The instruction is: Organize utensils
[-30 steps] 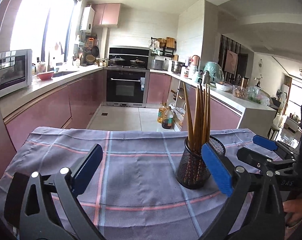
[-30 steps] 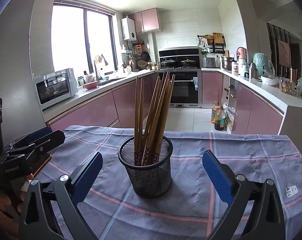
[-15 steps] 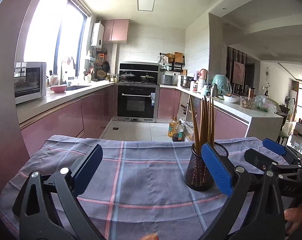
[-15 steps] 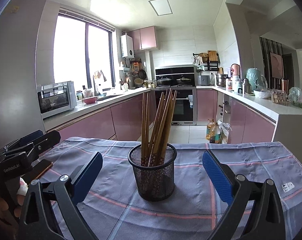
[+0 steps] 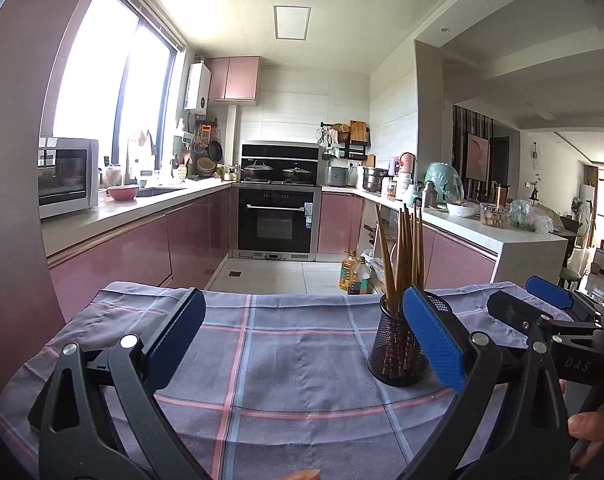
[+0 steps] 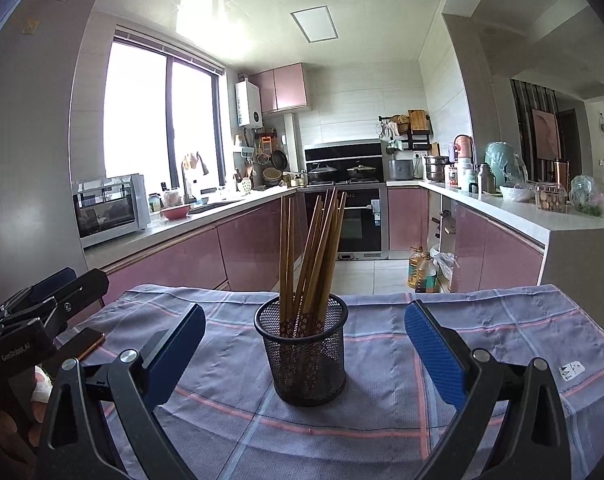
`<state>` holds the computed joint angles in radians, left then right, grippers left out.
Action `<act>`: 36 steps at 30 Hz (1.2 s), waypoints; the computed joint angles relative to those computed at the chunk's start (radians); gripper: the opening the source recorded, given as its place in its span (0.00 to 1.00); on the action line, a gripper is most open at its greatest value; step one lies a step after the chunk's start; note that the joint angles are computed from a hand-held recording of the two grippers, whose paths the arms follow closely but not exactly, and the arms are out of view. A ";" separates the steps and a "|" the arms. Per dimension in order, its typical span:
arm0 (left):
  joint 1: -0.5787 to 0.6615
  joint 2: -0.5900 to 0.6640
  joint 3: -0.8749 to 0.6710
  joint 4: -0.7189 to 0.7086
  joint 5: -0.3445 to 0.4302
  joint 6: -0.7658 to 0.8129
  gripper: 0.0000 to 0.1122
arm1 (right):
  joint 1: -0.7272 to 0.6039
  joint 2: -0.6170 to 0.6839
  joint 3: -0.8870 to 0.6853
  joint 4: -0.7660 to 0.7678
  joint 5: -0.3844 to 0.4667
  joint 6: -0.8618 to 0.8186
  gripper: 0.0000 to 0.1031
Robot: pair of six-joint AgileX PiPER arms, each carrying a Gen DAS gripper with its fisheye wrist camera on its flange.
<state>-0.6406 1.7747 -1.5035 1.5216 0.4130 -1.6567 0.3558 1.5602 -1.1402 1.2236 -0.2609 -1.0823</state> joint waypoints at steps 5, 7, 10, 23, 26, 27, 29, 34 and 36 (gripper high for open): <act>-0.002 -0.009 0.019 0.036 -0.001 -0.038 0.87 | 0.011 -0.006 0.007 -0.020 -0.020 0.016 0.94; -0.004 -0.009 0.020 0.043 0.000 -0.045 0.87 | 0.012 -0.009 0.012 -0.040 -0.024 0.036 0.94; -0.005 -0.015 0.027 0.047 -0.007 -0.050 0.87 | 0.016 -0.010 0.012 -0.042 -0.030 0.042 0.94; -0.010 -0.027 0.045 0.086 0.005 -0.084 0.87 | 0.019 -0.016 0.018 -0.033 -0.036 0.045 0.94; -0.015 -0.030 0.049 0.090 0.013 -0.085 0.87 | 0.019 -0.017 0.019 -0.032 -0.035 0.043 0.94; -0.016 -0.031 0.050 0.089 0.013 -0.084 0.87 | 0.019 -0.017 0.019 -0.034 -0.036 0.047 0.94; -0.018 -0.030 0.049 0.089 0.017 -0.084 0.87 | 0.017 -0.016 0.018 -0.029 -0.033 0.044 0.94; -0.020 -0.031 0.051 0.093 0.019 -0.084 0.87 | 0.018 -0.021 0.022 -0.022 -0.035 0.039 0.94; -0.022 -0.035 0.057 0.106 0.020 -0.090 0.87 | 0.018 -0.021 0.022 -0.022 -0.035 0.038 0.94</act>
<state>-0.6626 1.7397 -1.4464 1.6273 0.4335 -1.7469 0.3739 1.5393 -1.1183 1.2015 -0.2959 -1.0444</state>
